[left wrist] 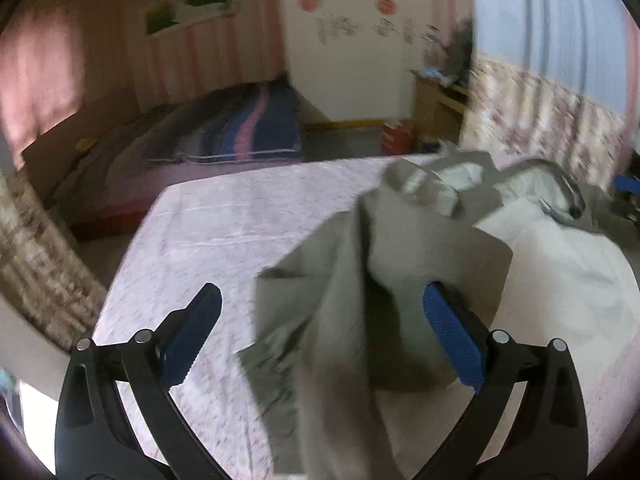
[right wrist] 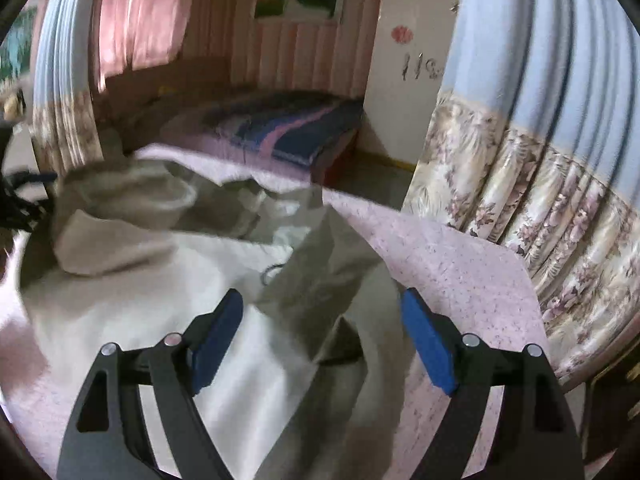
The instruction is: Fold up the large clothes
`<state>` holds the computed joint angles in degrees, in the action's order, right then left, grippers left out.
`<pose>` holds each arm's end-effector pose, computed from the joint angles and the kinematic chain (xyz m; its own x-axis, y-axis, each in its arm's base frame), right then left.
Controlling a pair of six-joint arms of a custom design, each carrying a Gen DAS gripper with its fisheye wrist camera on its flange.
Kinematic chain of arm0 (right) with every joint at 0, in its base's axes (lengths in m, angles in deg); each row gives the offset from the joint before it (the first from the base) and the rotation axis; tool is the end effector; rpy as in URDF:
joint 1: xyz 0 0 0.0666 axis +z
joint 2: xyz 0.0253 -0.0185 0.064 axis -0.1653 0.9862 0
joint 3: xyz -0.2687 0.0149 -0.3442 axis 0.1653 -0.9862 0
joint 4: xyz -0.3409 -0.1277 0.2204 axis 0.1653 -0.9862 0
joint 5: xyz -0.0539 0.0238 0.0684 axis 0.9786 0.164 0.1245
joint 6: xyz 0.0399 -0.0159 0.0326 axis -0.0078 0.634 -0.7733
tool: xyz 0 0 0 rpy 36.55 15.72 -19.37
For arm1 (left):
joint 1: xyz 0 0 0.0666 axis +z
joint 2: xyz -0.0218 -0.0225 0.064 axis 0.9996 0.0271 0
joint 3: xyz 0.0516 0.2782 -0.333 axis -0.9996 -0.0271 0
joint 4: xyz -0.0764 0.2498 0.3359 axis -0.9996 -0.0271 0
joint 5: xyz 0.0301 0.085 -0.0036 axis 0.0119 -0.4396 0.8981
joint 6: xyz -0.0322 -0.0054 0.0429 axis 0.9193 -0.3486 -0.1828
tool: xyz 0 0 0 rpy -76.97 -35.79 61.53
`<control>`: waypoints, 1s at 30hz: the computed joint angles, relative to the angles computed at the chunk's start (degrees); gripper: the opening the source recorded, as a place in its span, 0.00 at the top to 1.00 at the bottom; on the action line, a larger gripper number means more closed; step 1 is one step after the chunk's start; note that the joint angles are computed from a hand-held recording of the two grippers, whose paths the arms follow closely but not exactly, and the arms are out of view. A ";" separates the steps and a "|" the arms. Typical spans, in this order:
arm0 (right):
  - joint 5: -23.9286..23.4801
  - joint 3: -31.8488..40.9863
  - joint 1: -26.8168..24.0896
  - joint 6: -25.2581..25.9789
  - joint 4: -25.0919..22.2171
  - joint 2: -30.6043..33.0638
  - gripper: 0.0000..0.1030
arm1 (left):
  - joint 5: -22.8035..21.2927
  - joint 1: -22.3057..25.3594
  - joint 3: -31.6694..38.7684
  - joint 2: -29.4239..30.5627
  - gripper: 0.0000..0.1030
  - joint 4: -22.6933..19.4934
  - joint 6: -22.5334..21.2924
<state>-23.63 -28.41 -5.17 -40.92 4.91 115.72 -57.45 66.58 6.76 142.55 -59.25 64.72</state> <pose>0.3246 0.0148 0.4745 -0.6571 0.0225 -0.7534 0.1702 0.9782 -0.1192 0.4953 -0.2046 0.4260 -0.4922 0.4336 -0.7548 0.5895 0.8040 0.0775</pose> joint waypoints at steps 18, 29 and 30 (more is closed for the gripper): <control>-20.29 7.43 -18.26 -6.09 5.50 7.34 0.91 | 3.66 4.81 18.65 13.61 0.99 -5.35 9.15; -18.29 6.20 -20.53 -8.13 3.28 11.54 0.24 | -2.99 5.05 17.69 15.10 0.03 -4.42 8.84; -17.32 5.77 -20.15 -7.89 3.68 10.01 0.24 | -3.12 4.86 17.34 14.56 0.03 -3.78 8.61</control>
